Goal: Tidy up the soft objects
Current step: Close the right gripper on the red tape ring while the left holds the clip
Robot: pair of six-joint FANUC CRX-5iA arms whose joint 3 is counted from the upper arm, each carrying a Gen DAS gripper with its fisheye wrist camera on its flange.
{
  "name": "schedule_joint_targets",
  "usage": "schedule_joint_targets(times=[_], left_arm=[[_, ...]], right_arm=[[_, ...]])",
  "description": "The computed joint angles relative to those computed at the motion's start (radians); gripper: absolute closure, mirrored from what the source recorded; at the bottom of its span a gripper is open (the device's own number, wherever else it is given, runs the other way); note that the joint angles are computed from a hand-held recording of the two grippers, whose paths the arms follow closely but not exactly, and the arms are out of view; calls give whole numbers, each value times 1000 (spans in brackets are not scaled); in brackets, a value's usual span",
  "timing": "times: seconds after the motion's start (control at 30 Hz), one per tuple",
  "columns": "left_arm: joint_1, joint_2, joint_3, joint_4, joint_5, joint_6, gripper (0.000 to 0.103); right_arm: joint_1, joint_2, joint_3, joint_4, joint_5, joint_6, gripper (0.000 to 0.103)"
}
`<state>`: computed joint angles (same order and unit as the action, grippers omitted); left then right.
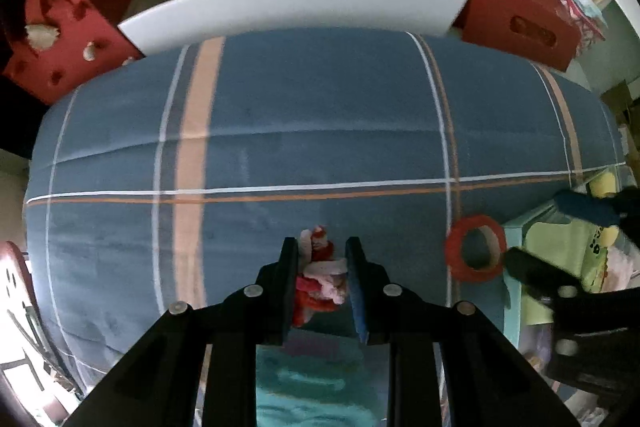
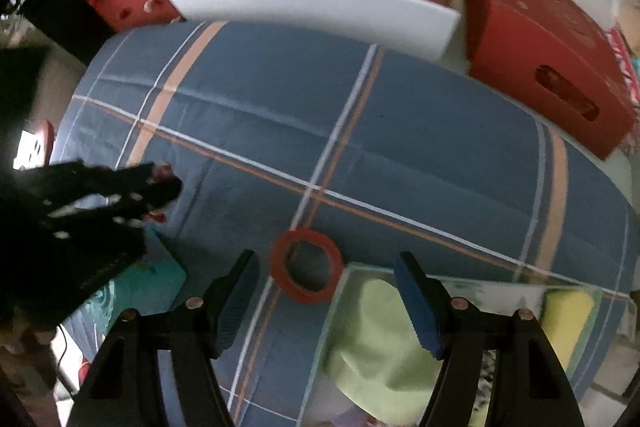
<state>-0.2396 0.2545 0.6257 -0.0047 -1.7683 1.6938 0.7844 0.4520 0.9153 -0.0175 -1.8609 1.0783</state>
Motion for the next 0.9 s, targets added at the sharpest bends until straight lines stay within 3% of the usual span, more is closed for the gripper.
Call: schedule_joint_targets(times=[0.27,0.6,0.7,0.9], left_arm=[[66,-49,-64,54,28,3,78],[66,-52,-90,73,52,37,78],[75,-59,-105,81,55,39,78],[76,-61,-96,82,44,50,78]], right_arm=[[28,100,78,-1,-63,65,30],[56,179,127,28,-164,178,37],[54,179,121,38,-165,186,47],[41,141,85,9,-123,134,49]])
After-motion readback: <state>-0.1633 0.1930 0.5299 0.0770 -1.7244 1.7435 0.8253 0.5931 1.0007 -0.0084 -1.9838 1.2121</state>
